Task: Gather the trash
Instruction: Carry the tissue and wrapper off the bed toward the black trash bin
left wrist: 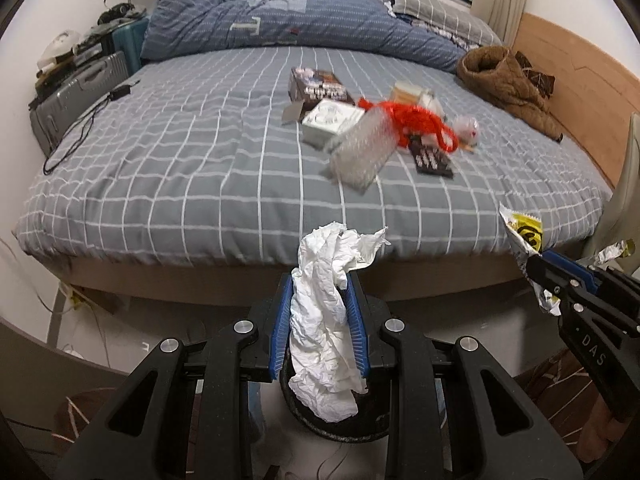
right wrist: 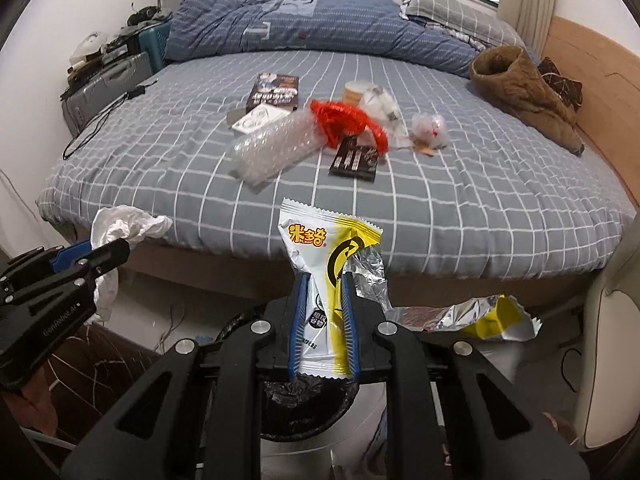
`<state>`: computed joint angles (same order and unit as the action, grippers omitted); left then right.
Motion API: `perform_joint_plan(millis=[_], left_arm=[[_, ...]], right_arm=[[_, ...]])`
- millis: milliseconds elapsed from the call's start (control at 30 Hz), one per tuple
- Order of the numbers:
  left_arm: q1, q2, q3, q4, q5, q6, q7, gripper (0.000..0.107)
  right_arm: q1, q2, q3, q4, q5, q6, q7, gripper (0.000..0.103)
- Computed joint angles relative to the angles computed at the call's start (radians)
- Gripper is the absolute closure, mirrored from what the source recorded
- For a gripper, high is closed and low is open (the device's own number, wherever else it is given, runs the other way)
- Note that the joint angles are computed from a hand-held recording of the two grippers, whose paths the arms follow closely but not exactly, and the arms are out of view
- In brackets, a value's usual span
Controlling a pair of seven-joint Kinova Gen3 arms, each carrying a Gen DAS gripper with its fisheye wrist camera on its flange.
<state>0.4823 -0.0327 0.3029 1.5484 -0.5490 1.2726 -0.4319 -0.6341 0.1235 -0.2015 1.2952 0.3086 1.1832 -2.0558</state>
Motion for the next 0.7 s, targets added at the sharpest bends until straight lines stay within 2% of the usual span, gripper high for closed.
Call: perform_joint_plan(millis=[367,700], left_arm=[[-0.028,-0.009,-0.016,0.124,0.066,-0.090,0.021,0.081],[-0.054,0.039,-0.059,0.233,0.117,-0.213,-0.007,0.082]], right_arm=[[0.001,0.024,0.001,0.070,-0.033,-0.025,-0.010,0.086],[0.012,0.077,0.008,0.155,-0.089,-0.099,0.015,0.086]])
